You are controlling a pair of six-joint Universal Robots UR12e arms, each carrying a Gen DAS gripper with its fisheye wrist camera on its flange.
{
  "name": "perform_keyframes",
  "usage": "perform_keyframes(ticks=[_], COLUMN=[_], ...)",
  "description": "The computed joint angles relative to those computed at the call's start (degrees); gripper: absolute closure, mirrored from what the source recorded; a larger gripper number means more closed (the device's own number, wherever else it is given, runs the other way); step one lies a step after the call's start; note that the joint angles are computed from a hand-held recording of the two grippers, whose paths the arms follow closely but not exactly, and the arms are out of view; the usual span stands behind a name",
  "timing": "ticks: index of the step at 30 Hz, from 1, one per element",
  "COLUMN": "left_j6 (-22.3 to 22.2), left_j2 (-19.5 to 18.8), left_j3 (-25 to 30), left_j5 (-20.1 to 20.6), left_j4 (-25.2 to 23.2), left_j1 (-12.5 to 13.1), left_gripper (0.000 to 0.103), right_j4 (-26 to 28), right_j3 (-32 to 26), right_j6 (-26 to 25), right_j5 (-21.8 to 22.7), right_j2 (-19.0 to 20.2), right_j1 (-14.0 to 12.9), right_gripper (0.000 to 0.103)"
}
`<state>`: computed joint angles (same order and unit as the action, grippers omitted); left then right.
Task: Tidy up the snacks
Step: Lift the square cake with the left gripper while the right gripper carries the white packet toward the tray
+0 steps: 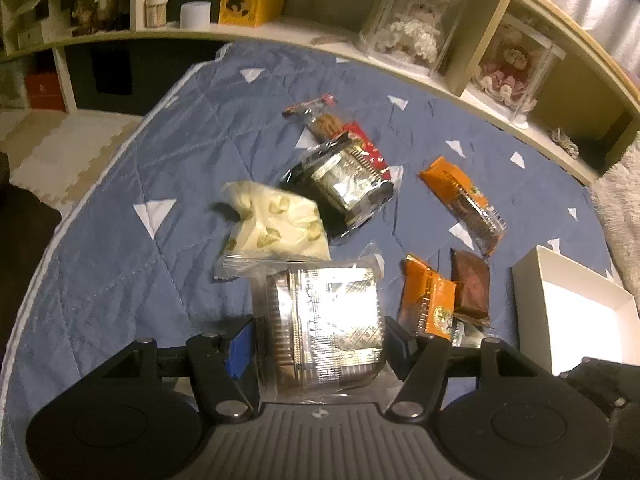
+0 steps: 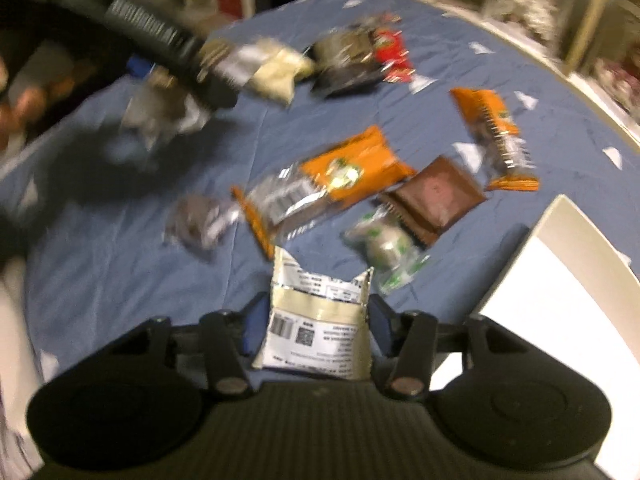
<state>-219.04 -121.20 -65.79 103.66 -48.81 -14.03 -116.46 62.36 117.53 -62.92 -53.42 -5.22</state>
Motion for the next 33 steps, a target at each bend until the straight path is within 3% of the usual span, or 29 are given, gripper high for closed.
perform_keyframes(ticks=[7,12,18,24,33], left_j6=[3.3,5.4,8.6,10.5,12.3], left_j2=[0.5,0.8,0.5,-0.4,-3.7], left_j3=[-0.6,-0.6,0.2,1.7,6.1], left_j5=[-0.1,-1.2,-0.3,-0.9,-5.2], left_j4=[4.3,6.7,8.5,10.9,10.5], left_j1=[-1.1,-1.7,-3.0,-4.2,-6.1], left_gripper=[0.037,0.037,0.037,0.037,0.037], right_j4=[-4.6,-12.6,-18.1,-24.1,-27.5], right_j3=[0.9,3.8,5.8,7.8,10.0], right_j6=[15.5,22.8,31.2,37.2,40.6], right_j5=[6.3,6.5,6.3,5.5,1.6], right_j2=[-1.3,-2.9,-3.9,-4.9,-6.6], right_j1=[-1.8,-2.8,-4.1,-5.1,-7.1], right_gripper=[0.044,0.044,0.044,0.043,0.043])
